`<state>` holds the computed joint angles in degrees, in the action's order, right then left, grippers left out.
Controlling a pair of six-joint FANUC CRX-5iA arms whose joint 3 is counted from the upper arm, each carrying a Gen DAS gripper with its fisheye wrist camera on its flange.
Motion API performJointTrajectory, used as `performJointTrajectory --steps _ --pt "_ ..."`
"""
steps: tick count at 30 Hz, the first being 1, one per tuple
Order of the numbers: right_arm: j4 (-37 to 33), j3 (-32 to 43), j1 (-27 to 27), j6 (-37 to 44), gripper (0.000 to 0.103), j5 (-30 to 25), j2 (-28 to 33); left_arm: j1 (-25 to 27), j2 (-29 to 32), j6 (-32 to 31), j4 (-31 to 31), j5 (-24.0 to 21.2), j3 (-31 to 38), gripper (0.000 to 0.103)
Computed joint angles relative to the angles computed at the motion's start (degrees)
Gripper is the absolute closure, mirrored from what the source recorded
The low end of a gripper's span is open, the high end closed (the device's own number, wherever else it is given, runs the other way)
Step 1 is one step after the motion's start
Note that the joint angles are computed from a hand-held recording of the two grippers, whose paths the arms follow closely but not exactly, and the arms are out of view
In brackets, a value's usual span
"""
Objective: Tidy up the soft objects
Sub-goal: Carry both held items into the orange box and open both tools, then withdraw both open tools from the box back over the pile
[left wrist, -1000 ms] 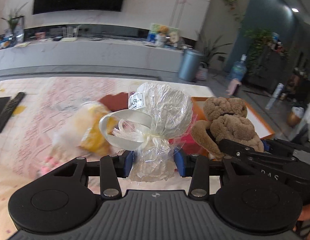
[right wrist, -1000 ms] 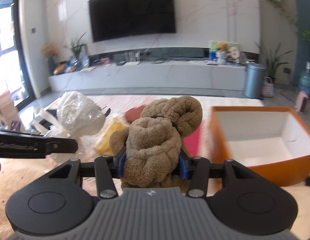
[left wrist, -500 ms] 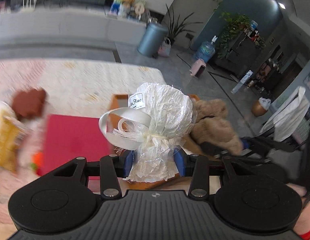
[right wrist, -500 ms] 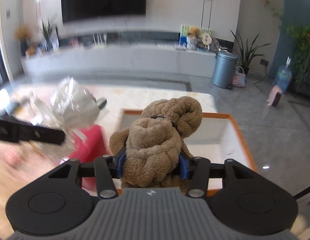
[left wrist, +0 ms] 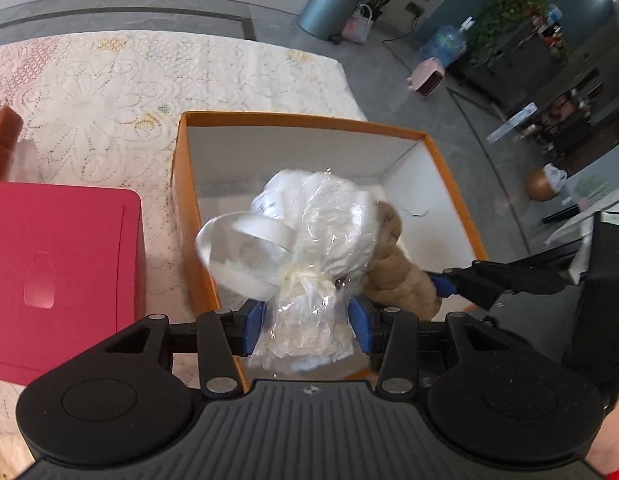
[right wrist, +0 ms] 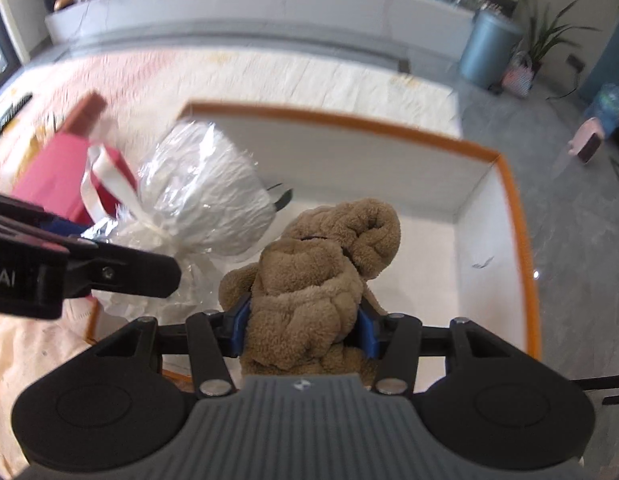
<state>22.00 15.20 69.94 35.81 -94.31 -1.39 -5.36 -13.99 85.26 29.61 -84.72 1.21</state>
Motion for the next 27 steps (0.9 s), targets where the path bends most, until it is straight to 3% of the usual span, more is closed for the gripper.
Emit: performJointTrajectory --steps 7,10,12,14,21,27 --pt "-2.8 -1.8 -0.1 0.2 0.046 1.2 0.0 -0.7 0.4 1.2 -1.6 -0.6 1.3 0.042" --pt "-1.8 -2.1 0.6 -0.6 0.04 1.5 -0.7 -0.2 0.3 1.6 -1.2 -0.9 1.7 0.042" --pt "-0.3 -1.6 1.5 -1.5 0.031 0.8 -0.5 0.4 -0.5 1.1 -0.7 -0.7 1.5 0.041" --pt "0.9 -1.0 2.0 -2.2 0.03 0.1 -0.6 1.3 -1.3 0.2 0.0 -1.2 1.5 0.04" --pt "7.0 2.7 7.1 -6.7 0.029 -3.0 0.4 6.4 -5.4 -4.7 3.3 -3.5 1.2 0.039" --pt "16.7 3.8 15.7 -15.7 0.026 -4.2 1.9 15.2 -14.1 -15.9 8.8 -3.3 -3.6 0.036"
